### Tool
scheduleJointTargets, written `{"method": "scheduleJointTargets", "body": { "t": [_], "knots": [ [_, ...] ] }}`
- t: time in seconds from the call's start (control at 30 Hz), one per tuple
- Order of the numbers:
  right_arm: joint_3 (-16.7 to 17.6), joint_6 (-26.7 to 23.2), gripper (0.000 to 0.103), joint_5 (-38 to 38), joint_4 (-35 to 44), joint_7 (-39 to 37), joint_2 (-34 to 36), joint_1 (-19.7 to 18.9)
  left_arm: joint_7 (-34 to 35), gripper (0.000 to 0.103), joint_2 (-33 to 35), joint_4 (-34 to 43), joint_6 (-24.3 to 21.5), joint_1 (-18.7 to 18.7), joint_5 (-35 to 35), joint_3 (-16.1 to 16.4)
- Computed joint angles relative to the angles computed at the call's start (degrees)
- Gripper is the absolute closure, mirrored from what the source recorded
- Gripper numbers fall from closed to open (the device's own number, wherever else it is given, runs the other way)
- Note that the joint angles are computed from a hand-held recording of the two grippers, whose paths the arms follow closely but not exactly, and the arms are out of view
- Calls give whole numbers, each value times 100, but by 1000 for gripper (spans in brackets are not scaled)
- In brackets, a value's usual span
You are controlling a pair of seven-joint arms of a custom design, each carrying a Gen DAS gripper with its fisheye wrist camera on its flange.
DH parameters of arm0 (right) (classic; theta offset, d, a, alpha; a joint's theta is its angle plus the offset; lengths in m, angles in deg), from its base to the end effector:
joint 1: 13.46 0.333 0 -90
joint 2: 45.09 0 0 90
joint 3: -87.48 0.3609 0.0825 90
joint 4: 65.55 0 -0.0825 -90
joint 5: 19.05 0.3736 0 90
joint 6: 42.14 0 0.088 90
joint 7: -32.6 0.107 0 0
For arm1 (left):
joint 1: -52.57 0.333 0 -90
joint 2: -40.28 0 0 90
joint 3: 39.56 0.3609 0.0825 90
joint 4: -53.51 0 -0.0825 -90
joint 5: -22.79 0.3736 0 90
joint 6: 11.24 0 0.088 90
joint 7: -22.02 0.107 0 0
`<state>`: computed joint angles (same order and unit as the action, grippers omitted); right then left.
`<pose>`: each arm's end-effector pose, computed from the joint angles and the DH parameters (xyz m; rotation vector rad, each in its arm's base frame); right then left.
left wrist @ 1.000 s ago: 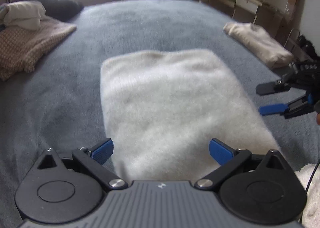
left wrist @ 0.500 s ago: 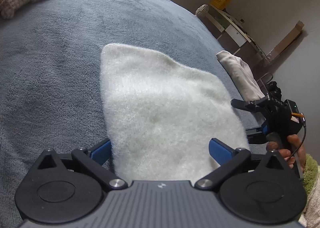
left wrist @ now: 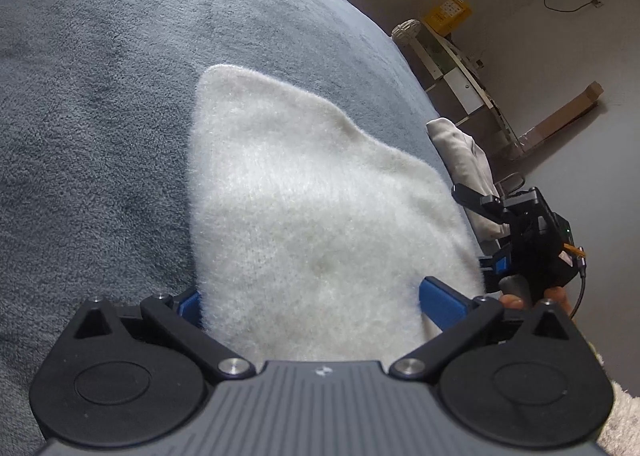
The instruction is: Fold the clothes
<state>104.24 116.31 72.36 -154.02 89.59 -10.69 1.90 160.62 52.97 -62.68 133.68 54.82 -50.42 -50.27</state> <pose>0.6703 0.3170 0.3854 -1.1397 1.6928 0.5407 0.6072 -0.0740 0.4141 1.9204 -1.8769 1.2811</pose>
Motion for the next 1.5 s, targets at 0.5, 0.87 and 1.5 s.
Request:
{"method": "scheduleJointTargets", "body": {
  "t": [0.5, 0.87, 1.5],
  "knots": [
    [-191, -875, 19, -229, -653, -135, -434, 79, -188, 0, 36, -39, -748, 118, -272, 144],
    [35, -720, 33, -13, -877, -453, -554, 1, 172, 0, 28, -127, -607, 143, -626, 63],
    [-634, 357, 47, -3747, -649, 2484, -622, 1118, -1069, 9, -241, -151, 153, -187, 526, 20]
  ]
}}
